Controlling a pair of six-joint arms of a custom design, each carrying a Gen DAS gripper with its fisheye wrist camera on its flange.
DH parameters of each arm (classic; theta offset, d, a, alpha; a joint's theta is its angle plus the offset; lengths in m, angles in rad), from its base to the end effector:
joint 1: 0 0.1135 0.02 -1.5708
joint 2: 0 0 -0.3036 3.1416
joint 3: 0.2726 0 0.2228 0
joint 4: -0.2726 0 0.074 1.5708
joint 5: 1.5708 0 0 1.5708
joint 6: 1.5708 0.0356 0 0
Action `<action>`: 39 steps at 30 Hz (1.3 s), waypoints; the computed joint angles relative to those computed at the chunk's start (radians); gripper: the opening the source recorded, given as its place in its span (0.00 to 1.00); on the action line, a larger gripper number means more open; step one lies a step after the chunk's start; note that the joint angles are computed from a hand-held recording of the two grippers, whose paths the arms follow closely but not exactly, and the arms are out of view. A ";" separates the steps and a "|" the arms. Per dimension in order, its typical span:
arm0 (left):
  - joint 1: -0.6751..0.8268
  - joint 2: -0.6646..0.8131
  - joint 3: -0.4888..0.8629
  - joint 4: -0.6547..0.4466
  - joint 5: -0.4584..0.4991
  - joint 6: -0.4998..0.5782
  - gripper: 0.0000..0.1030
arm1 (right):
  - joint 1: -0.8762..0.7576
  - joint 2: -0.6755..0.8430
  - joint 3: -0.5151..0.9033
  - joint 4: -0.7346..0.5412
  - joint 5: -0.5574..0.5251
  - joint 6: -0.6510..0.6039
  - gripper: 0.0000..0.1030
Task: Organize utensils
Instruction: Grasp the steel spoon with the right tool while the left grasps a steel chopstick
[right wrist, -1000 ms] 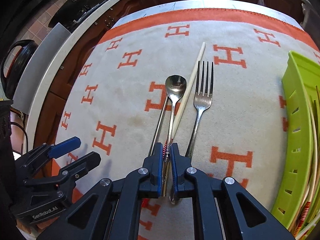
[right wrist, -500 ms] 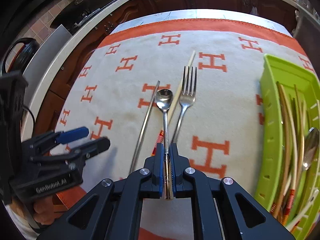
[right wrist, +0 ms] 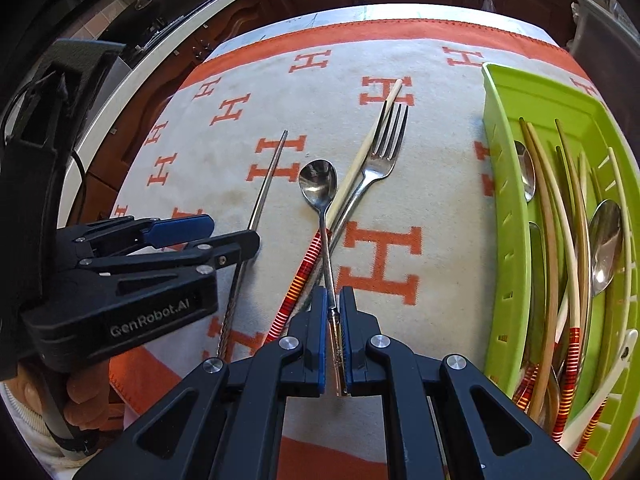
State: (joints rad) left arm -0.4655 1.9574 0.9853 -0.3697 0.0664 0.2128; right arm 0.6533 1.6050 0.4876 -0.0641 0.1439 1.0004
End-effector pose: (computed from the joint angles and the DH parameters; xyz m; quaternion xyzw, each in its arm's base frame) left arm 0.2937 -0.1502 0.1446 0.3339 0.9351 -0.0471 0.1091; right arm 0.1776 0.1295 0.1492 0.1827 0.9615 0.0942 0.1825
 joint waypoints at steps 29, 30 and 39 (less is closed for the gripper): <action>0.152 0.016 0.020 -0.051 0.144 0.002 0.03 | -0.018 0.173 0.212 -0.104 0.059 -0.252 0.11; 0.160 0.013 0.019 -0.056 0.148 0.008 0.03 | -0.013 0.180 0.222 -0.114 0.070 -0.265 0.11; 0.180 0.029 0.038 -0.073 0.192 0.003 0.03 | 0.004 0.194 0.265 -0.169 0.071 -0.300 0.04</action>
